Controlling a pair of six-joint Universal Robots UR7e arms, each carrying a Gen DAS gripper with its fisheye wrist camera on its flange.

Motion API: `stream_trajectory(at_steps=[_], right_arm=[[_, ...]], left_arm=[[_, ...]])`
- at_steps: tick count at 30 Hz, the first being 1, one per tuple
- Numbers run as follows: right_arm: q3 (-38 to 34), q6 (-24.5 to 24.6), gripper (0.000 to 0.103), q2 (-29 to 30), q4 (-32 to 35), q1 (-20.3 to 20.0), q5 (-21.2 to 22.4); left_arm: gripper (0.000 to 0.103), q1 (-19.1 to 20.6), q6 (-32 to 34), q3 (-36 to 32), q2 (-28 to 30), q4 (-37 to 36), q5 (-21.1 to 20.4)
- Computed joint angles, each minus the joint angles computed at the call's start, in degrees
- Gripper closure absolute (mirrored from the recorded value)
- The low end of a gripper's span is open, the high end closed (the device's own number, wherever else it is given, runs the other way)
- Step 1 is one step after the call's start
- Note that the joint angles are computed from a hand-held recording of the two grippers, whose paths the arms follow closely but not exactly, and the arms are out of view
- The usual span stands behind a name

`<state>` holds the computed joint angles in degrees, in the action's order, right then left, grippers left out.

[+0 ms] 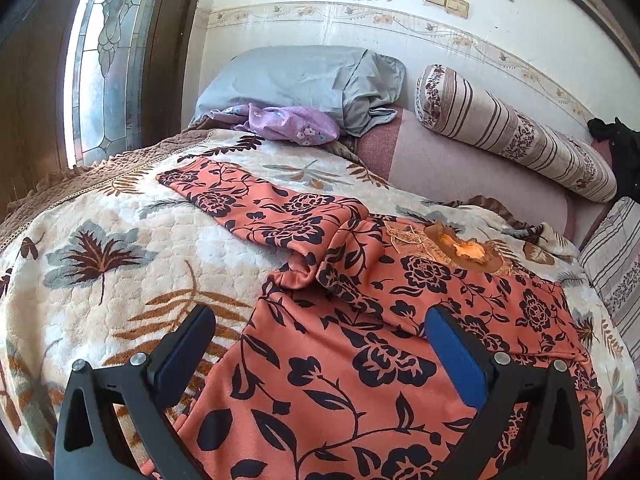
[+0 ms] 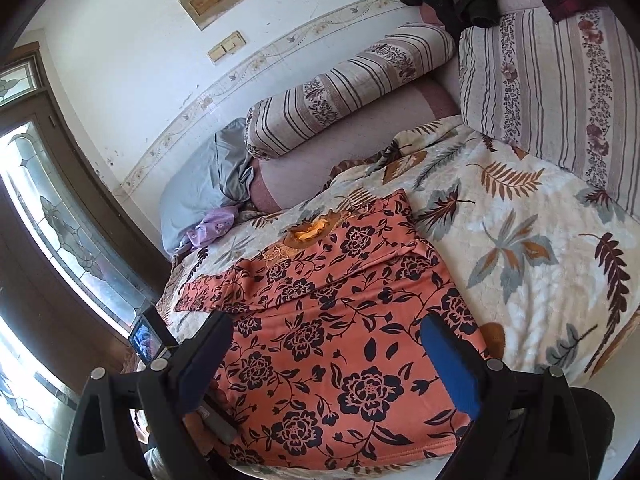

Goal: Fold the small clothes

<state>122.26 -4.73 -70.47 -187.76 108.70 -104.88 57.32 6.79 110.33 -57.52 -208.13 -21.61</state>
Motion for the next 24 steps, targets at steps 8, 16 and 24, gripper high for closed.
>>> stream_trajectory(at_steps=[8,16,24], right_arm=[[-0.53,-1.46,0.007,-0.54,1.33,2.37,-2.11],[-2.32,-3.13,0.007,-0.62,1.81,5.63,-4.18],[-1.45,-2.64,0.007,1.24,3.33,5.73,-3.24]], left_arm=[[0.0,-0.04,1.16,0.18,0.68,-0.37,1.01],[0.0,-1.12,12.38,-1.26,3.32,-10.19,1.58],[0.0,-1.2,10.18,-0.38,1.75,-10.57,0.46]])
